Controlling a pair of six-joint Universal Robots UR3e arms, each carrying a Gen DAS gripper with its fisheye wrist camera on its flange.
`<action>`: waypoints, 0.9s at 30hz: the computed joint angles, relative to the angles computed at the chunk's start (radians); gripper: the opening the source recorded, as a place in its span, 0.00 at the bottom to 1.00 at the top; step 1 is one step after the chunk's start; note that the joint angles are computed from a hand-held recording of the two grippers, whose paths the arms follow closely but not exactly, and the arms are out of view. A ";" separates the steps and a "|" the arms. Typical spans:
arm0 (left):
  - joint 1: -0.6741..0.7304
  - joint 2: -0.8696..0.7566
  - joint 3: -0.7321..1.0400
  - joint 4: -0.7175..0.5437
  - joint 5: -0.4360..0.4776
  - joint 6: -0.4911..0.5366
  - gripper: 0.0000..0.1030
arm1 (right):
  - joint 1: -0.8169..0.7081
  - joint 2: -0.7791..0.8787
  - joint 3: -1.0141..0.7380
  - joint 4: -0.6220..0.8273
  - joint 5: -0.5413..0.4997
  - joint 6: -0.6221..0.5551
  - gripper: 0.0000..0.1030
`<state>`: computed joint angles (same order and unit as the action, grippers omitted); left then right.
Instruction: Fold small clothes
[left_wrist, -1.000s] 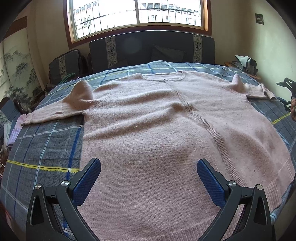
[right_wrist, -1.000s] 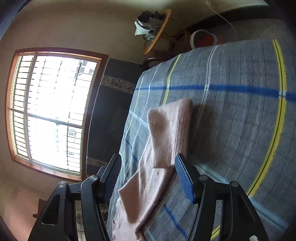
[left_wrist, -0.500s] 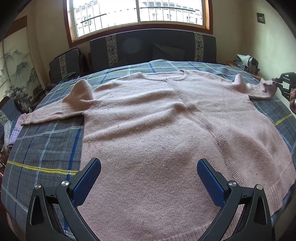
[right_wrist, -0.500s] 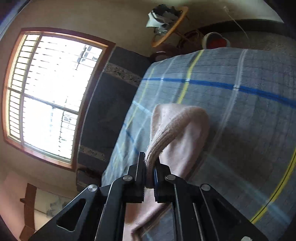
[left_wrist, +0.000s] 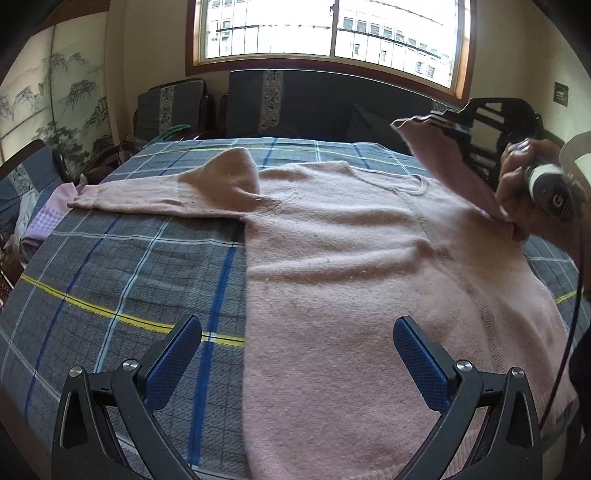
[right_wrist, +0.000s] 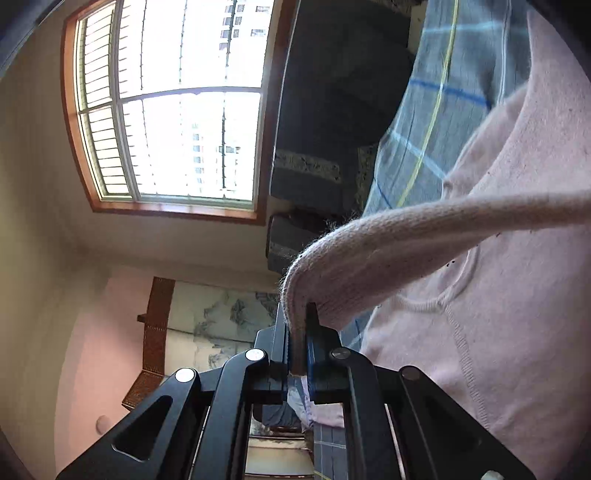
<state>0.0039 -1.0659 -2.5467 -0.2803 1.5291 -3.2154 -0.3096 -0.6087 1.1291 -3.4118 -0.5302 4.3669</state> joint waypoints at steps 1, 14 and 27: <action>0.043 0.038 -0.015 -0.020 -0.028 0.018 1.00 | 0.044 0.033 -0.029 0.030 -0.022 -0.016 0.09; 0.307 0.098 0.004 -0.166 -0.294 0.135 1.00 | 0.179 0.052 0.155 0.220 0.078 -0.298 0.58; 0.207 -0.742 0.703 -0.285 -0.750 -0.038 0.99 | -0.277 -0.805 1.057 0.535 -0.198 -1.317 0.60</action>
